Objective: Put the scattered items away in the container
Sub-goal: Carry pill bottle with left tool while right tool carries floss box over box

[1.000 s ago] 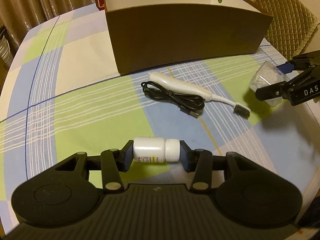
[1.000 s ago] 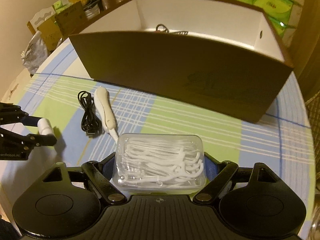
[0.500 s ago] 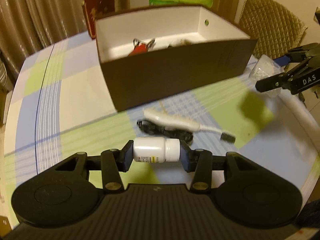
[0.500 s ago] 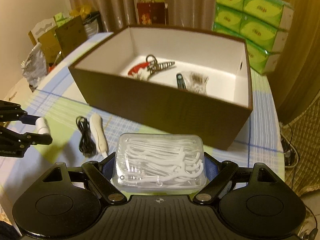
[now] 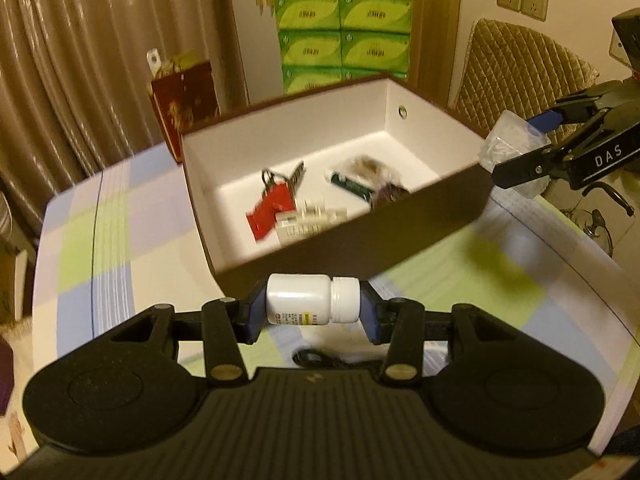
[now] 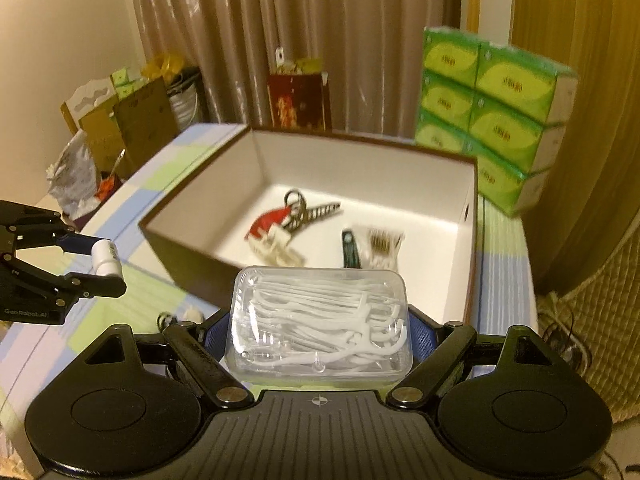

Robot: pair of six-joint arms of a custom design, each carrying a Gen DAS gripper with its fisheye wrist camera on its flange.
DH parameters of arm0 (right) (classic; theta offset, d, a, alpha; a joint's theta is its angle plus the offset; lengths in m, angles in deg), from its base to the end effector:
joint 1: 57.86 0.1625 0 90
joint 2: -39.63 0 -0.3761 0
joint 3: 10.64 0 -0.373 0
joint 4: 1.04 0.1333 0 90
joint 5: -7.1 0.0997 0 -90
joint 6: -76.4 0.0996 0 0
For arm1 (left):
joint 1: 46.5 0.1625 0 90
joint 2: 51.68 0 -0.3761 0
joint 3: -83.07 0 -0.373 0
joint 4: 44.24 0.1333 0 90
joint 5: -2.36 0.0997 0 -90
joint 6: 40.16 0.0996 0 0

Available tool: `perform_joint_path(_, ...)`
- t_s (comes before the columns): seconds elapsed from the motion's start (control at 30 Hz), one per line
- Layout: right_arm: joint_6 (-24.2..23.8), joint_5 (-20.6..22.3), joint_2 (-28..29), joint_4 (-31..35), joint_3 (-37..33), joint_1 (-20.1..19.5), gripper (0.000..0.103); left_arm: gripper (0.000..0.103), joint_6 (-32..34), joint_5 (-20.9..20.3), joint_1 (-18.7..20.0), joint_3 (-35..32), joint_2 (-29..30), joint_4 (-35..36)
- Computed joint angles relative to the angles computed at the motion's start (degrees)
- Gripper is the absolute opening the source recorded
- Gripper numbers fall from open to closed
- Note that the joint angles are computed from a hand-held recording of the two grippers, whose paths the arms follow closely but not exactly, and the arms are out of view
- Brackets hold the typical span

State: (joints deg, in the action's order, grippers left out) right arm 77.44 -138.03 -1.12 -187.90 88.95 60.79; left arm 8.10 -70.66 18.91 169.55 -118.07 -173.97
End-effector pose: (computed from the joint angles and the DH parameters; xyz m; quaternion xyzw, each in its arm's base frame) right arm 0.3289 -0.4944 0.1054 0.0536 -0.8499 0.3912 0.3489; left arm -0.1132 -0.6376 0.3228 0.5584 0.7991 -0.1353 0.1770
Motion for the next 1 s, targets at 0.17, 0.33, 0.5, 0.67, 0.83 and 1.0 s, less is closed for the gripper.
perform_joint_path(0.17, -4.0, -0.1, 0.4, -1.5, -2.9, -0.6, 0.083, 0.041, 1.7, -0.2, -0.7, -3.8, 3.0, -0.3)
perform_joint_path(0.33, -7.7, 2.8, -0.3, -2.7, -4.7, -1.9, 0.083, 0.042, 3.2, -0.7, -1.0, -7.7, 6.0, -0.1)
perform_joint_path(0.5, -11.2, 4.2, -0.8, -1.4, -6.1, -3.4, 0.083, 0.042, 4.3, -0.8, -1.0, -12.3, 9.7, 1.6)
perform_joint_path(0.67, -14.8, 5.4, -1.6, 0.8, -6.5, -5.3, 0.083, 0.042, 7.0, -0.2, -0.6, -17.1, 13.8, 4.3)
perform_joint_path(0.83, -16.5, 6.3, -1.9, 3.2, -7.0, -7.3, 0.083, 0.042, 9.1, 1.1, -0.1, -24.2, 19.1, 9.5)
perform_joint_path(1.0, -15.8, 8.1, -3.0, 7.3, -6.7, -9.4, 0.083, 0.042, 9.7, 2.3, 0.5, -31.3, 23.7, 17.1)
